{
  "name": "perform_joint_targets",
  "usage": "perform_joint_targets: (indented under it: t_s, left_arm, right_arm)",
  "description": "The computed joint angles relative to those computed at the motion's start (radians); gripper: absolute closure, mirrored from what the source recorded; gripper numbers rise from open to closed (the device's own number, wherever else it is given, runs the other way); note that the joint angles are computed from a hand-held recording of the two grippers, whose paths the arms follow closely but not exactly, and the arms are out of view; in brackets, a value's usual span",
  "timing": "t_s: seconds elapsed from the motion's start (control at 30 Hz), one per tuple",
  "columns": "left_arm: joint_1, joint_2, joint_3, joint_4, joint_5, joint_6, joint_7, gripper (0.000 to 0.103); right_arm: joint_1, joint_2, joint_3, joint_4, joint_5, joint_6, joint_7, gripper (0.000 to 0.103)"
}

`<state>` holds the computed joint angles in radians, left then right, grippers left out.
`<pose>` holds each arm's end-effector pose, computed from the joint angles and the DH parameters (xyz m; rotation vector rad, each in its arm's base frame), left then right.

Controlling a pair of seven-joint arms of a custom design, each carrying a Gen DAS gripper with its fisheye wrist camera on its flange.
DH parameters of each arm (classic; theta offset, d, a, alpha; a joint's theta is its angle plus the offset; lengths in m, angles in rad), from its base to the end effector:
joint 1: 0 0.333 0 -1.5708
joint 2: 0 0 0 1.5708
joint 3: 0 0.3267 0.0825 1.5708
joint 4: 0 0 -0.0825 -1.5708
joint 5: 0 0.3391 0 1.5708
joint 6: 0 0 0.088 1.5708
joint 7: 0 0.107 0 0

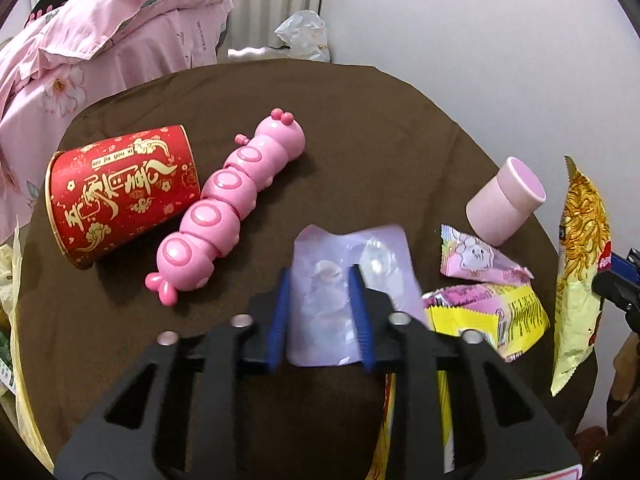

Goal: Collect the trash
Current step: 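Grasp the translucent pink wrapper with the left tool while the right tool holds the gold snack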

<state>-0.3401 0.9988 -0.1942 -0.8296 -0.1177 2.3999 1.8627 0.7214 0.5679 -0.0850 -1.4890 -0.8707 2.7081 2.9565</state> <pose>0.7256 -0.3363 0.3977 -1.2895 2.5230 -0.8870 0.5483 0.4560 0.4357 -1.6361 1.6916 -0.6131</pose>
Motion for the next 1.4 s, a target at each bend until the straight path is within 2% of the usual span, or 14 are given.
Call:
perform_joint_targets:
  t_s: [0.1,0.27,0.33,0.37,0.47,0.5,0.57,0.77,0.83,0.9,1.03,1.07,1.2,1.4]
  left_arm:
    - [0.013,-0.049,0.004,-0.096,-0.002,0.047,0.003,0.091]
    - [0.059,-0.147,-0.006,-0.272,-0.032,0.128,0.022,0.093]
    - [0.102,-0.171,-0.045,-0.319,-0.075,0.154,0.06,0.093]
    - [0.146,-0.182,-0.101,-0.345,-0.126,0.163,0.121,0.09]
    - [0.194,-0.201,-0.163,-0.386,-0.217,0.16,0.241,0.054]
    - [0.202,-0.211,-0.179,-0.409,-0.236,0.172,0.297,0.052]
    - [0.192,-0.219,-0.179,-0.421,-0.242,0.173,0.38,0.051]
    - [0.074,-0.182,-0.079,-0.336,-0.122,0.073,0.436,0.05]
    - [0.022,-0.168,-0.026,-0.312,-0.066,0.098,0.394,0.05]
    - [0.003,-0.129,-0.007,-0.238,-0.045,0.058,0.336,0.05]
    - [0.029,-0.054,-0.044,-0.085,-0.086,-0.048,0.255,0.051]
    - [0.039,-0.041,-0.057,-0.059,-0.101,-0.073,0.251,0.054]
    - [0.059,-0.01,-0.065,0.012,-0.127,-0.132,0.207,0.094]
    - [0.112,-0.138,-0.09,-0.214,-0.253,0.013,0.216,0.1]
  right_arm:
    - [-0.004,0.015,0.011,0.02,0.017,-0.004,-0.027,0.082]
    - [-0.005,0.033,0.016,0.041,0.053,-0.005,-0.072,0.082]
    - [-0.005,0.038,0.012,0.044,0.062,0.005,-0.074,0.082]
    - [-0.004,0.04,0.009,0.045,0.064,0.01,-0.073,0.082]
    - [0.002,0.043,-0.003,0.049,0.069,0.018,-0.067,0.082]
    - [0.004,0.038,-0.007,0.041,0.065,0.022,-0.062,0.082]
    - [0.009,0.027,-0.014,0.024,0.057,0.025,-0.051,0.082]
    - [0.011,-0.008,-0.024,-0.04,0.019,0.042,0.022,0.082]
    - [0.006,-0.008,-0.021,-0.045,0.012,0.048,0.037,0.082]
    - [0.0,-0.007,-0.019,-0.051,0.007,0.06,0.052,0.082]
    - [-0.003,-0.001,-0.017,-0.054,0.001,0.069,0.055,0.082]
    - [0.0,-0.001,-0.02,-0.056,-0.004,0.069,0.059,0.082]
    - [0.002,-0.004,-0.03,-0.071,-0.02,0.094,0.101,0.082]
    - [0.004,-0.006,-0.036,-0.068,-0.044,0.112,0.117,0.082]
